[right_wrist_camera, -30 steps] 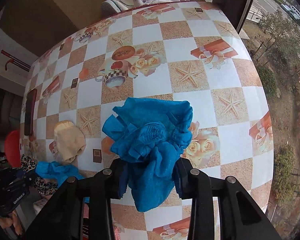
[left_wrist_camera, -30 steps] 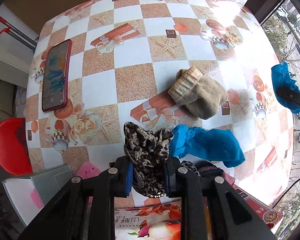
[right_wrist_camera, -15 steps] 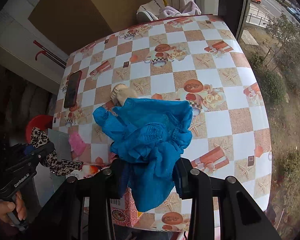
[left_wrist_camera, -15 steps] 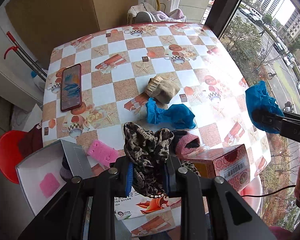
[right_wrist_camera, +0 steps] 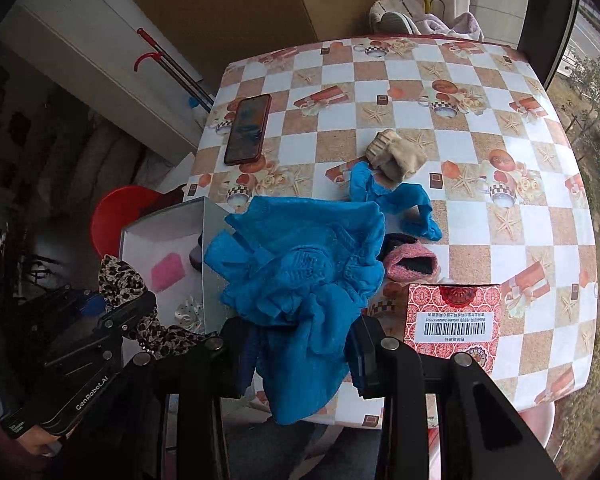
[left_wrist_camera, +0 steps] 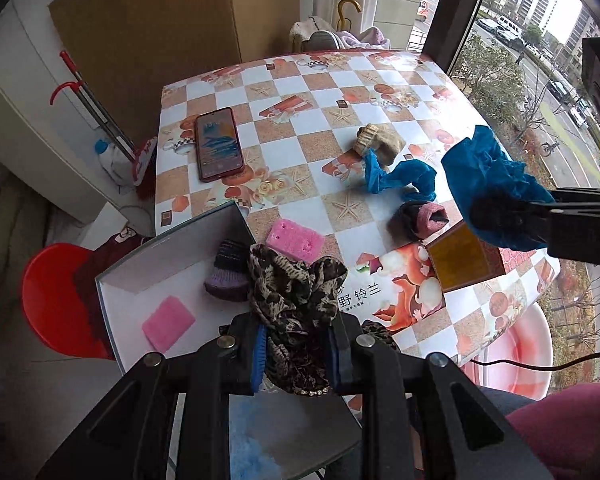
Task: Organize soft objects
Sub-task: 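Lift the leopard scrunchie and blue glove and carry them toward the box, then lower both items into the white box and open both tools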
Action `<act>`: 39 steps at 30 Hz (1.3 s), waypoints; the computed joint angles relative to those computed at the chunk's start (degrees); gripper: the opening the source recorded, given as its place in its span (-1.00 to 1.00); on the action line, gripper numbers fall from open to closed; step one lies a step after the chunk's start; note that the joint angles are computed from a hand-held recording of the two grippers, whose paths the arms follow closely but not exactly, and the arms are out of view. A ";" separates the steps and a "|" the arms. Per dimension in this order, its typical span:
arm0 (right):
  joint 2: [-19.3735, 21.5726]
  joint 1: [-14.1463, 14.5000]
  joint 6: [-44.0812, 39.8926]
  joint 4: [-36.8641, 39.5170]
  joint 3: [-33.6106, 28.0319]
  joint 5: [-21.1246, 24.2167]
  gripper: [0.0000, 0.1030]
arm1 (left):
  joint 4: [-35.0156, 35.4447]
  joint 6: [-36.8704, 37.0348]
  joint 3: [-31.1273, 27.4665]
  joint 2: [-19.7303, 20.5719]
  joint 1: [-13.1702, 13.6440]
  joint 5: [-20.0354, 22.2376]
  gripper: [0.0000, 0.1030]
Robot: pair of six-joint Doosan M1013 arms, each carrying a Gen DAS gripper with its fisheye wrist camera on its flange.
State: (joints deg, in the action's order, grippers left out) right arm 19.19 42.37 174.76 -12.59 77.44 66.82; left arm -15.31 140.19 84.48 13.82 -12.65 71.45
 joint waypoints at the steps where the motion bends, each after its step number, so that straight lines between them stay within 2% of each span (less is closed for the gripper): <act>1: 0.86 -0.03 -1.62 0.40 -1.28 0.22 -0.26 | 0.00 -0.57 -0.16 0.11 0.59 0.05 -0.49; 8: 6.76 0.05 -13.43 4.73 -9.41 2.03 -0.26 | 0.68 -3.52 -0.12 0.56 3.75 -0.16 -0.50; 14: 9.92 0.10 -19.32 6.57 -13.83 3.41 -0.26 | 1.32 -4.50 0.10 0.47 5.48 -1.05 -0.49; 23: 12.22 -0.02 -22.20 7.48 -17.06 4.35 -0.26 | 1.67 -4.37 -0.12 0.61 6.87 -1.53 -0.49; 39: 14.30 -0.02 -24.63 8.78 -19.77 4.74 -0.26 | 2.20 -3.20 -0.04 0.64 7.60 -2.03 -0.49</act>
State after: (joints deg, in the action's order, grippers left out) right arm 33.48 42.35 150.14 -3.81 57.67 71.56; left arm -13.11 136.99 84.44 14.46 -5.05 69.41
